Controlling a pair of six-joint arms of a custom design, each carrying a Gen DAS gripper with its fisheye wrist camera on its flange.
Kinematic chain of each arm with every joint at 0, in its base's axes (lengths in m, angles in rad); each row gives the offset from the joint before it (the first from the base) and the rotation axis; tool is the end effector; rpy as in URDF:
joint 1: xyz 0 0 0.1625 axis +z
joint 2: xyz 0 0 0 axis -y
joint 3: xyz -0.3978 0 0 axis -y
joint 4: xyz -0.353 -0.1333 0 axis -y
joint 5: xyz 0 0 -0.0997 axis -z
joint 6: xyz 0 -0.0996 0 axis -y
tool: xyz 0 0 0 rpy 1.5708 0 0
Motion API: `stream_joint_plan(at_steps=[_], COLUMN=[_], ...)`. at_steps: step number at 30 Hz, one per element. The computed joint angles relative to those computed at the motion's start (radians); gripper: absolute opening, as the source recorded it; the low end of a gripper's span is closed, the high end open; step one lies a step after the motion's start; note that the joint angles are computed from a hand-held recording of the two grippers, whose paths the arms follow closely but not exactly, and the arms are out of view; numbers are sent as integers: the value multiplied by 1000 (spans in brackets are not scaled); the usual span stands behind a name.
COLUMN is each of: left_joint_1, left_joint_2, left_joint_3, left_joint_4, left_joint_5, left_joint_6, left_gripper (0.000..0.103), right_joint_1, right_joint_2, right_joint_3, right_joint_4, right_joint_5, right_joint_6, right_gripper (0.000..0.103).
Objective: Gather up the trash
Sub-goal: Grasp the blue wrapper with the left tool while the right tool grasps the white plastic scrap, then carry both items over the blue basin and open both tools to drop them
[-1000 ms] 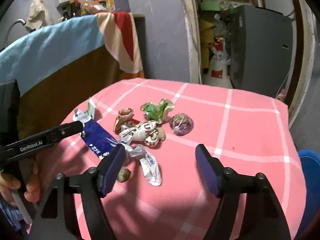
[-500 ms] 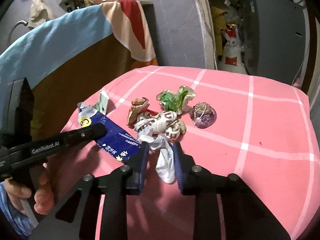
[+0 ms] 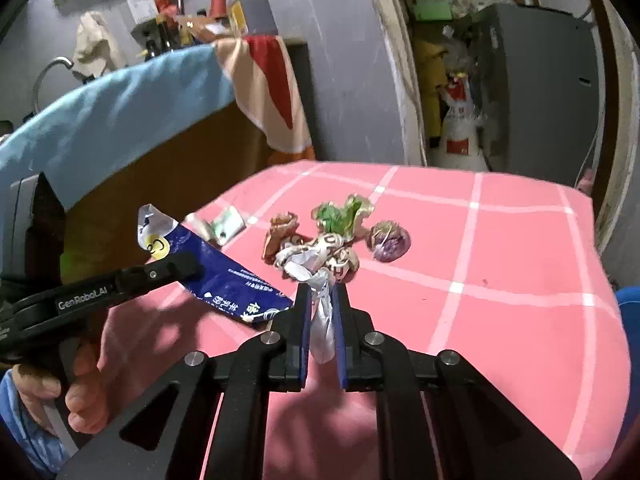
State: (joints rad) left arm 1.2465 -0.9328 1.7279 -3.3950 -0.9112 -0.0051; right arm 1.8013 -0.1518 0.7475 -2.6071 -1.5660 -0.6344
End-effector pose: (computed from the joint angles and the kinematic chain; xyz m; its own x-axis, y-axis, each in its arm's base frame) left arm -0.0079 -0.6334 0.2749 -0.9172 -0.2484 -0.3116 0.1596 0.4874 -0.8584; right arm 0.3171 -0.7659 -0.0230 -0.6613 -0.7075 0.2493 -0.7432 0.5726 -0.3461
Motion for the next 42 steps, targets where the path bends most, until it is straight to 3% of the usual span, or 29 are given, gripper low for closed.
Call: stream_joint_plan(at_steps=[10,22,30,36,42], left_joint_1=[-76,-175,-214,-234,-241], left_joint_2=[60,214,346,436,505], left_joint_3=[25,-86,-215,-297,-391], left_joint_4=[-224,-406,-432,-422,-298], left_joint_5=[-21,-98,-179,-215,-217], left_joint_6=[172,359,425,454,418], left_gripper=[1,1,1,1,1], right_joint_1=[-28,-79,-130,-169,-203], right_joint_2=[-143,-275,-353,-390,-406], right_joint_3=[262,461,546,573,584], right_joint_4=[-320,-692,-876,-940,-944], right_joint_5=[92,172,169,147,105], right_joint_6=[-24,-46,-59,-55,-45], right_gripper=[9,9,9,9,9])
